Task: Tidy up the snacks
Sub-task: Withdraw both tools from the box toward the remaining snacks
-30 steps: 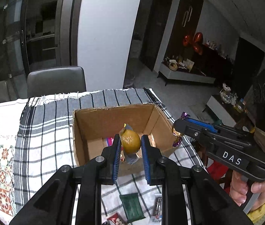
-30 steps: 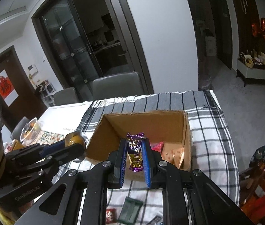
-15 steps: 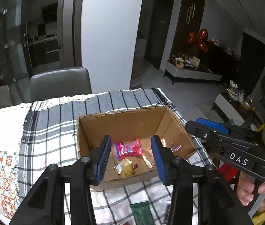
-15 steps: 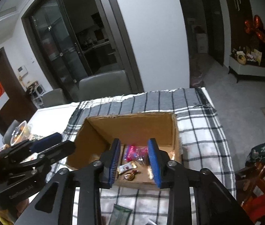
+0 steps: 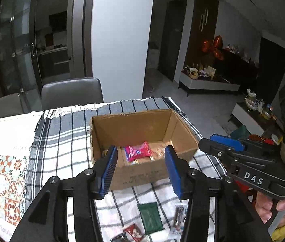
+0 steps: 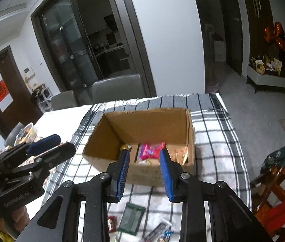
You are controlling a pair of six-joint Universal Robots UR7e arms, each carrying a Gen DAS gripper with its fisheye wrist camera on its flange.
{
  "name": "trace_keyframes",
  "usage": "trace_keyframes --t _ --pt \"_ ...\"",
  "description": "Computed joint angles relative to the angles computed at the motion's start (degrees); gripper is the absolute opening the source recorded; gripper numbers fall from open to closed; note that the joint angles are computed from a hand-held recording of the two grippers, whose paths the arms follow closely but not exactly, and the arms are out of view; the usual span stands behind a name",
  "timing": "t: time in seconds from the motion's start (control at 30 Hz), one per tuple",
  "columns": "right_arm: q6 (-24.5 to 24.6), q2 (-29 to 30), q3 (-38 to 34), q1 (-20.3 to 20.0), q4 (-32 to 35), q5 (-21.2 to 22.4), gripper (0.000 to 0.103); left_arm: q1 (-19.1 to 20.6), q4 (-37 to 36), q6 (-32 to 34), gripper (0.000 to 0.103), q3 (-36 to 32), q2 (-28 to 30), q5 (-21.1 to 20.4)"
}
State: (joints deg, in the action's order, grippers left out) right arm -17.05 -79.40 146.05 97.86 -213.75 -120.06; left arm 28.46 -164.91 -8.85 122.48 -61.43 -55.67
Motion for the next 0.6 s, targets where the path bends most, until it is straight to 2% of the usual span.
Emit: trace_keyframes --t 0.37,0.6 --pt "4.92 0.19 5.24 -0.16 -1.6 -0.95 0.032 -1.83 4.51 -6.86 0.048 4.83 -3.55 -0.68" --pt "9.13 0.99 8.51 -3.17 -2.18 0.4 0.032 -2.16 6.8 -11.48 0.048 7.76 -4.24 -1.71"
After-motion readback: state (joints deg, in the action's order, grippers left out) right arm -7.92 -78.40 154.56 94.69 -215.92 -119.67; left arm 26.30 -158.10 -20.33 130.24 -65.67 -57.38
